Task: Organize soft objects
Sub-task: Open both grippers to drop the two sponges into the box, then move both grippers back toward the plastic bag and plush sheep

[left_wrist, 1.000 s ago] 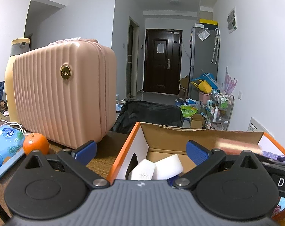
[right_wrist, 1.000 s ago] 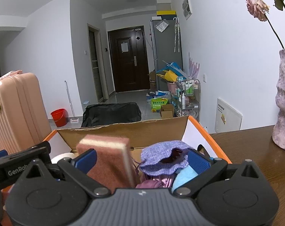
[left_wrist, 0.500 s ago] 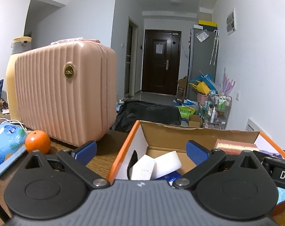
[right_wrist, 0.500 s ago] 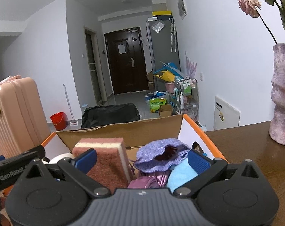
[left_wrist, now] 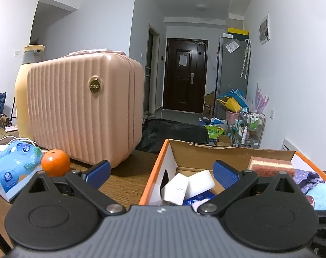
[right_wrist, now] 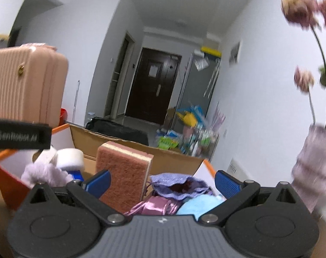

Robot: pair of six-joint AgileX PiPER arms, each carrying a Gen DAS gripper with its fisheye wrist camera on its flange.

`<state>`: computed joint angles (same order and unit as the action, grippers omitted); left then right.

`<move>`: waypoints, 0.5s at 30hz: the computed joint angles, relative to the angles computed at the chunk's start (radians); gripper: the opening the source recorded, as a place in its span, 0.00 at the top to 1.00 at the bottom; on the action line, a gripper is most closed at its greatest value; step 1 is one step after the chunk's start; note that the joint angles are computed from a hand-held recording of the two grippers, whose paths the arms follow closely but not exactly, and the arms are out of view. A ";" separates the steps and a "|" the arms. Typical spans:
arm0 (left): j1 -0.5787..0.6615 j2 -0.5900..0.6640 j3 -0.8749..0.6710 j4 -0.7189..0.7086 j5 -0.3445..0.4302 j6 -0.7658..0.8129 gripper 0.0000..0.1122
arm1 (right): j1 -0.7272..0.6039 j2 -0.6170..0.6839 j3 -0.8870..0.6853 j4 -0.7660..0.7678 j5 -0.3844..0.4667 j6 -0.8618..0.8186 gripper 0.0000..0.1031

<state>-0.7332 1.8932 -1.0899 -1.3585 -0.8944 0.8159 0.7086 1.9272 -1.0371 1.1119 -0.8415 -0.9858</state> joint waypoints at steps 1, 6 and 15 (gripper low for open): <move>-0.002 -0.005 0.009 0.003 -0.004 -0.004 0.08 | 0.011 -0.001 0.010 -0.001 -0.023 -0.007 0.00; -0.011 -0.041 0.067 0.019 -0.029 -0.035 0.08 | 0.052 -0.033 0.091 -0.011 -0.106 0.011 0.01; -0.046 -0.139 0.193 0.048 -0.068 -0.095 0.08 | 0.106 -0.144 0.288 -0.034 -0.209 0.082 0.01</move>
<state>-0.7788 1.7538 -0.8966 -1.3103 -0.9628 0.7211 0.8151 1.7836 -0.7490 1.0779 -1.0505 -0.9035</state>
